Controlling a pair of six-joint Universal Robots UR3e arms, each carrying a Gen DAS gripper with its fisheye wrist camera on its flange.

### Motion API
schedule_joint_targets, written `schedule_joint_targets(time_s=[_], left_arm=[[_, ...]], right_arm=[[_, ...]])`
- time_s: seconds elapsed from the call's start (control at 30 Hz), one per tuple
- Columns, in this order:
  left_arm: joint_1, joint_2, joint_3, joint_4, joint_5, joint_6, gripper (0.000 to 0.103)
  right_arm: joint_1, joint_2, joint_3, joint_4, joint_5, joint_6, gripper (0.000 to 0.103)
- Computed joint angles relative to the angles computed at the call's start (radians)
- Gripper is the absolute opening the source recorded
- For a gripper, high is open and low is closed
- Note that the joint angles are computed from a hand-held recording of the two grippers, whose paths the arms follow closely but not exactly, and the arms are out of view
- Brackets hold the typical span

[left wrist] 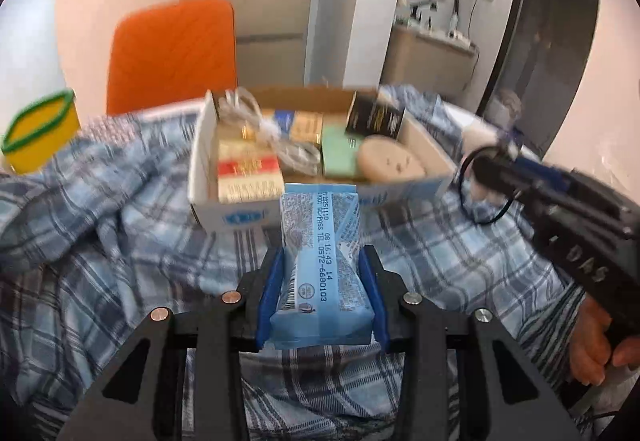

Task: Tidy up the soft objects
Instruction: 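Grasp the blue wrapped packet with the left tool while the right tool holds the case, then carry the blue packet and earphone case over the box with both tools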

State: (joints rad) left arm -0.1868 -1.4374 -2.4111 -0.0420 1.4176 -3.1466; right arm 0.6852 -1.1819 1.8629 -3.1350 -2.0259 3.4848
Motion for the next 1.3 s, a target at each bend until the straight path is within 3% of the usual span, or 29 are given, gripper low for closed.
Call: schedule_joint_targets(time_s=[0.13,0.2,0.37,0.47,1.0,1.1,1.2,1.3], left_arm=[[-0.025,0.013,-0.04,0.143,0.044,-0.006,0.037],[-0.061,0.008,-0.034,0.162,0.11,-0.012,0.037],[-0.07,0.036,-0.066,0.236,0.116,-0.002,0.037],[-0.097,0.04,-0.049,0.247,0.169,-0.028,0.037],[-0.173,0.09,0.195,0.116,0.312,-0.038,0.037],[-0.187,0.041,0.321,0.019,0.354,-0.038,0.037],[-0.163,0.018,0.421,-0.055,0.321,-0.064,0.037],[-0.205,-0.054,0.538,-0.081,0.413,-0.062,0.037]], right_arm=[[0.007,-0.001,-0.003,-0.008,-0.007,-0.007,0.033],[0.011,-0.001,0.0,-0.017,-0.011,-0.011,0.033],[0.022,0.0,0.001,-0.037,-0.029,-0.014,0.033],[0.024,-0.024,0.026,-0.057,-0.027,-0.013,0.033],[0.09,-0.141,-0.103,-0.045,-0.182,-0.143,0.033],[0.098,-0.132,-0.181,-0.037,-0.211,-0.182,0.033],[0.081,-0.127,-0.274,0.006,-0.201,-0.182,0.033],[0.034,-0.135,-0.343,0.068,-0.128,-0.174,0.033]])
